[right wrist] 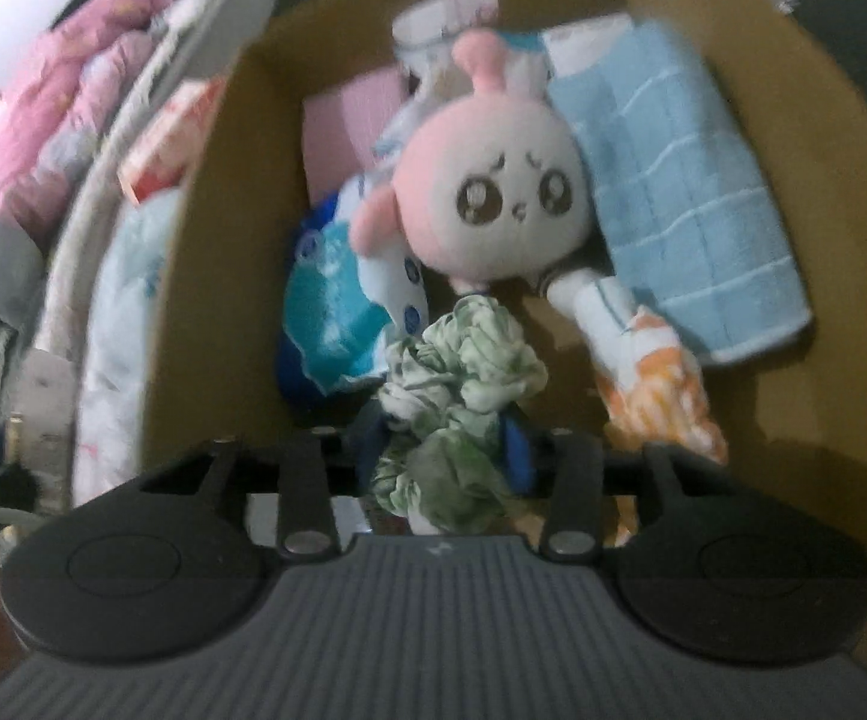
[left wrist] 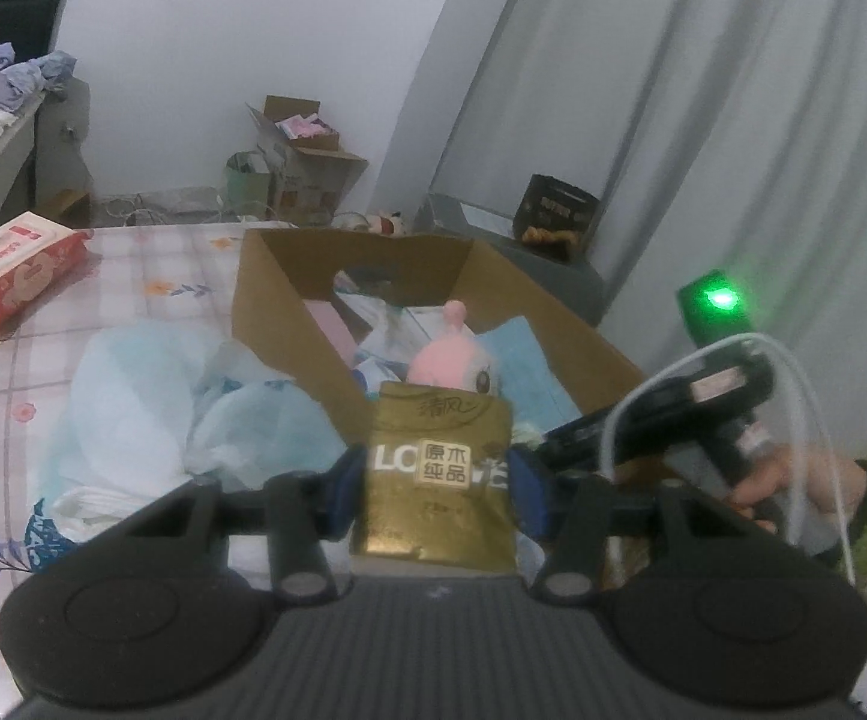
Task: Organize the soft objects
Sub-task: 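Carry the scrunchie into the box and open the right tool while the left tool carries the package, then lower the gold package into the box and open the left tool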
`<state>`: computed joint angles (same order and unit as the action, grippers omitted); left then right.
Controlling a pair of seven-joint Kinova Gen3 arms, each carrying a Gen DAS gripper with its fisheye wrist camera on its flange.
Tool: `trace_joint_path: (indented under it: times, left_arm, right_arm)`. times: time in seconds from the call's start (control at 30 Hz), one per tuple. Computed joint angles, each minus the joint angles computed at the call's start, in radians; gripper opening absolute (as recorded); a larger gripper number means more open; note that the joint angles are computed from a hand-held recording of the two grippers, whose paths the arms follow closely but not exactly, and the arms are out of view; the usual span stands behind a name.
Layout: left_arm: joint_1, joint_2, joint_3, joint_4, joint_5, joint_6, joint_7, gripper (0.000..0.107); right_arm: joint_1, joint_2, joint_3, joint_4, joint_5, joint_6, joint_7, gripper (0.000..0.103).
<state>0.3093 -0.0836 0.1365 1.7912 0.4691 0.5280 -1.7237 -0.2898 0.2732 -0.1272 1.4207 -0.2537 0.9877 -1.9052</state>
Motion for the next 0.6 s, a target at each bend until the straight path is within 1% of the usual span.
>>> trace_joint_path:
  times: [0.03,0.1,0.13,0.17,0.23,0.4,0.47,0.6]
  left_arm:
    - [0.001,0.005,0.004,-0.004,-0.007,0.001,0.005,0.052]
    - [0.002,0.013,0.006,-0.015,-0.013,0.011,0.006,0.052]
    - [0.003,0.018,0.008,-0.019,-0.012,0.013,0.001,0.052]
    - [0.004,0.023,0.009,-0.023,-0.008,0.014,-0.006,0.052]
    - [0.005,0.037,0.013,-0.035,-0.006,0.017,-0.016,0.052]
    - [0.007,0.085,0.031,-0.088,0.014,0.059,-0.057,0.052]
    - [0.002,0.116,0.038,-0.128,0.032,0.101,-0.079,0.052]
    - [0.001,0.199,0.060,-0.230,0.015,0.198,-0.044,0.052]
  right_arm:
    - [-0.013,0.016,0.004,-0.018,0.021,0.017,-0.013,0.054]
    - [-0.022,0.027,0.006,-0.029,0.042,0.020,-0.019,0.054]
    - [-0.015,0.026,0.004,-0.026,0.033,0.012,-0.012,0.058]
    - [-0.001,0.017,0.001,-0.014,0.011,-0.005,0.000,0.065]
    - [0.046,-0.016,-0.008,0.029,-0.061,-0.053,0.045,0.071]
    - [0.100,-0.121,0.008,0.118,-0.144,-0.152,0.087,0.071]
    - [0.122,-0.168,0.017,0.160,-0.186,-0.198,0.116,0.071]
    - [0.145,-0.303,0.053,0.272,-0.244,-0.276,0.143,0.073]
